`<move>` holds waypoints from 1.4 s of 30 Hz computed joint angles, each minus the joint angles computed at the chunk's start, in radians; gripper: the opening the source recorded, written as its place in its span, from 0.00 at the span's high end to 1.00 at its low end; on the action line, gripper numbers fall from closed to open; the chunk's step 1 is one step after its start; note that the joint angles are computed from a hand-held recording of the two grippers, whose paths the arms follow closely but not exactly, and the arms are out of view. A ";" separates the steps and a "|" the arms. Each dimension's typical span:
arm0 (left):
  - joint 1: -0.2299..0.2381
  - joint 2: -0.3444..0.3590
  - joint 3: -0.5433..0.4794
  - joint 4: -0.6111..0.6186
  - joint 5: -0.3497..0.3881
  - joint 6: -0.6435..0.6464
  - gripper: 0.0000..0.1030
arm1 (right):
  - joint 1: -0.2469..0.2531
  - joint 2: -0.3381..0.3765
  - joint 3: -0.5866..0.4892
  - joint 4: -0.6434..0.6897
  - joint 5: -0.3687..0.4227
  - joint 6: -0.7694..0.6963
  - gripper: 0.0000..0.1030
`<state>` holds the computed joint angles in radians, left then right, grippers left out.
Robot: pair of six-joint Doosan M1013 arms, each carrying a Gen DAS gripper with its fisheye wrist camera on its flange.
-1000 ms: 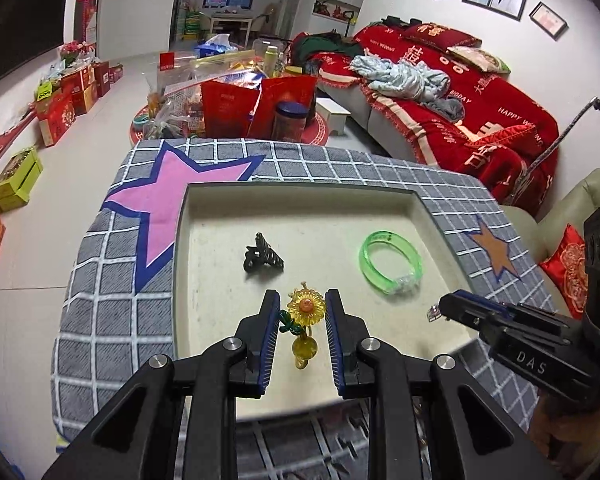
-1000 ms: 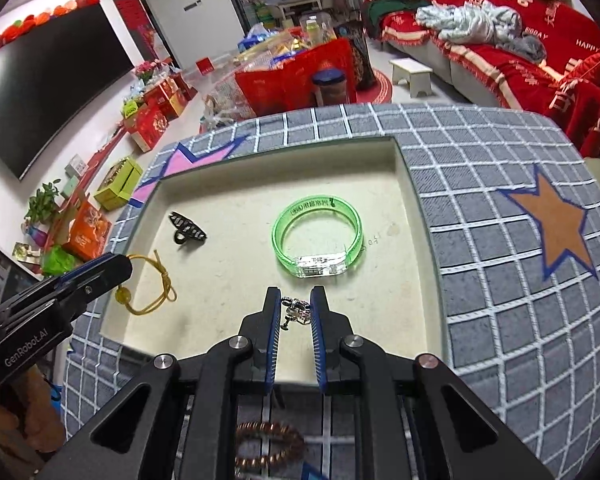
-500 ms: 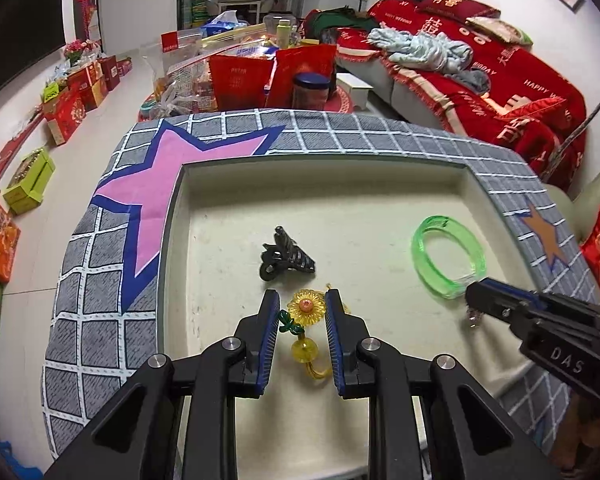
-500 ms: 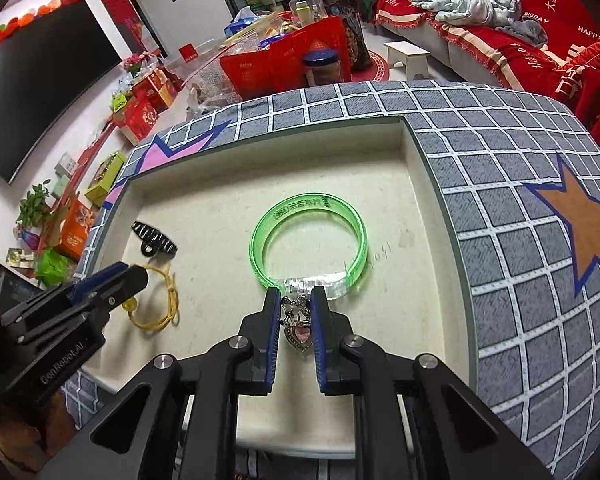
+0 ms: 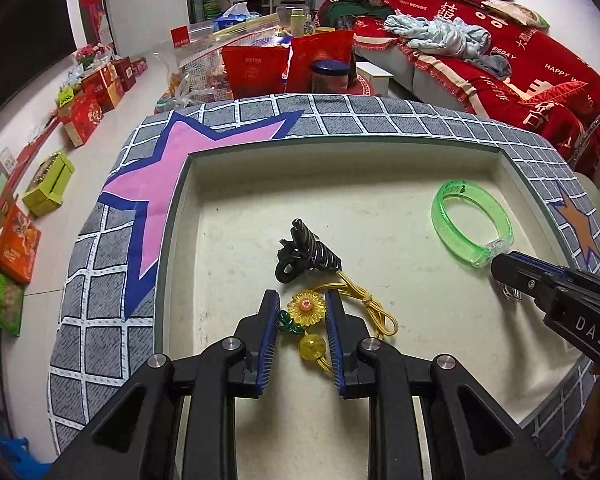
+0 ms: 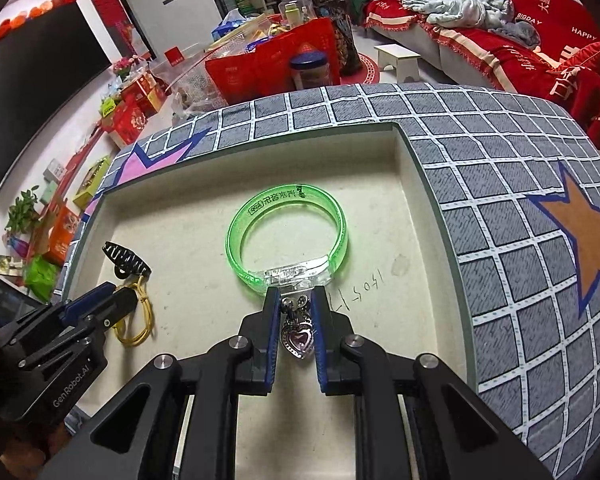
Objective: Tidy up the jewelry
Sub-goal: 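Lower the hair tie into the tray with the left tool while the right tool drops the pendant there, then withdraw both open tools from the tray back over the table jewelry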
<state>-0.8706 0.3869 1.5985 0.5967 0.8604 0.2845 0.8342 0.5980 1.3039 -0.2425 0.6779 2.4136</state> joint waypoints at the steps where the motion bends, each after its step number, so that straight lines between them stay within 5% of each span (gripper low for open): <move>1: -0.001 0.000 -0.001 0.002 0.004 -0.004 0.60 | 0.000 -0.001 0.000 0.007 0.002 -0.003 0.81; 5: -0.010 -0.003 0.003 0.030 0.014 -0.032 0.60 | 0.002 -0.018 0.022 0.000 -0.034 0.021 0.43; 15: -0.024 -0.021 0.014 0.090 0.008 -0.081 0.59 | 0.015 -0.074 0.074 -0.070 -0.101 0.117 0.42; 16: -0.026 -0.023 0.014 0.096 0.012 -0.087 0.53 | 0.016 -0.078 0.078 -0.074 -0.103 0.124 0.42; 17: -0.031 -0.024 0.013 0.111 0.025 -0.103 0.18 | 0.017 -0.080 0.081 -0.080 -0.104 0.130 0.42; 18: -0.039 -0.027 0.018 0.146 0.039 -0.140 0.00 | 0.019 -0.084 0.085 -0.090 -0.102 0.140 0.42; 21: -0.059 -0.040 0.029 0.232 0.064 -0.201 0.00 | 0.022 -0.090 0.089 -0.098 -0.097 0.146 0.42; 25: -0.064 -0.054 0.033 0.215 0.062 -0.174 0.00 | 0.026 -0.099 0.102 -0.103 -0.096 0.164 0.41; 31: -0.087 -0.084 0.061 0.224 0.060 -0.200 0.00 | 0.042 -0.122 0.131 -0.131 -0.105 0.190 0.26; 42: -0.131 -0.133 0.122 0.198 0.045 -0.227 0.00 | 0.078 -0.166 0.190 -0.155 -0.111 0.223 0.22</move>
<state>-1.0017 0.2541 1.7207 0.7950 0.9058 0.0572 0.9125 0.4320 1.4938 -0.3977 0.5670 2.6366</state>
